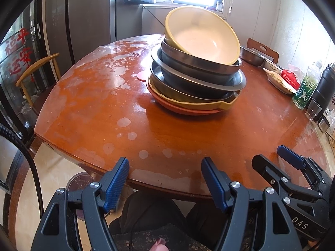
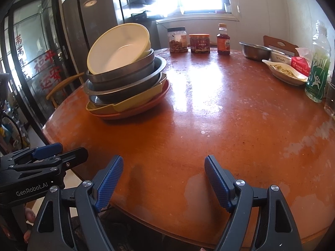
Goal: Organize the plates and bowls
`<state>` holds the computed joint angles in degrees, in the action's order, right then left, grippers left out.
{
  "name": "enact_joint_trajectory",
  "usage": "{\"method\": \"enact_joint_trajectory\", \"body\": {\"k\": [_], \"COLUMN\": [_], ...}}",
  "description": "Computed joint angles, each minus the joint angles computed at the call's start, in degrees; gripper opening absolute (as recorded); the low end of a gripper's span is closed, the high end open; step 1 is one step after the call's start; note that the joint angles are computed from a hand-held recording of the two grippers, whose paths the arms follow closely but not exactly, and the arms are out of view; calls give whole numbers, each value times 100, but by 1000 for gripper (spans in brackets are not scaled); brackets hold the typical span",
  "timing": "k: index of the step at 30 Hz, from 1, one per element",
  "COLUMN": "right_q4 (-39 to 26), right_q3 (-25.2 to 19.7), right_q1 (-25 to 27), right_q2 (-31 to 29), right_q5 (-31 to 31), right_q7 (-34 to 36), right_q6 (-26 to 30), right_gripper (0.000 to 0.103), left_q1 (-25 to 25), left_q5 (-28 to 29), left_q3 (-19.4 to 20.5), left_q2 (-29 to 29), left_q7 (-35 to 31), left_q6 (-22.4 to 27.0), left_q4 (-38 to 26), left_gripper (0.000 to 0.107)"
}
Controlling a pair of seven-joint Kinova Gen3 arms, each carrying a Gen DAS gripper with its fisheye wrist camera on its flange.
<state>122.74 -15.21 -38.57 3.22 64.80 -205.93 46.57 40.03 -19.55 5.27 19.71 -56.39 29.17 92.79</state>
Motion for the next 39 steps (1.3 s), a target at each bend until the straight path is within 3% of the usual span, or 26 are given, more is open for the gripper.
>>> {"method": "enact_joint_trajectory", "body": {"k": [39], "right_q4": [-153], "right_q3": [68], "right_q1": [-124], "right_q2": [172], "right_q5": [-84], "right_q7": [224], "right_q6": [199], "right_gripper": [82], "left_q1": [132], "left_q5": [-239], "left_q3": [-53], "left_q2": [33], "left_q7": [174], "left_q6": [57], "left_q4": [-24], "left_gripper": [76]}}
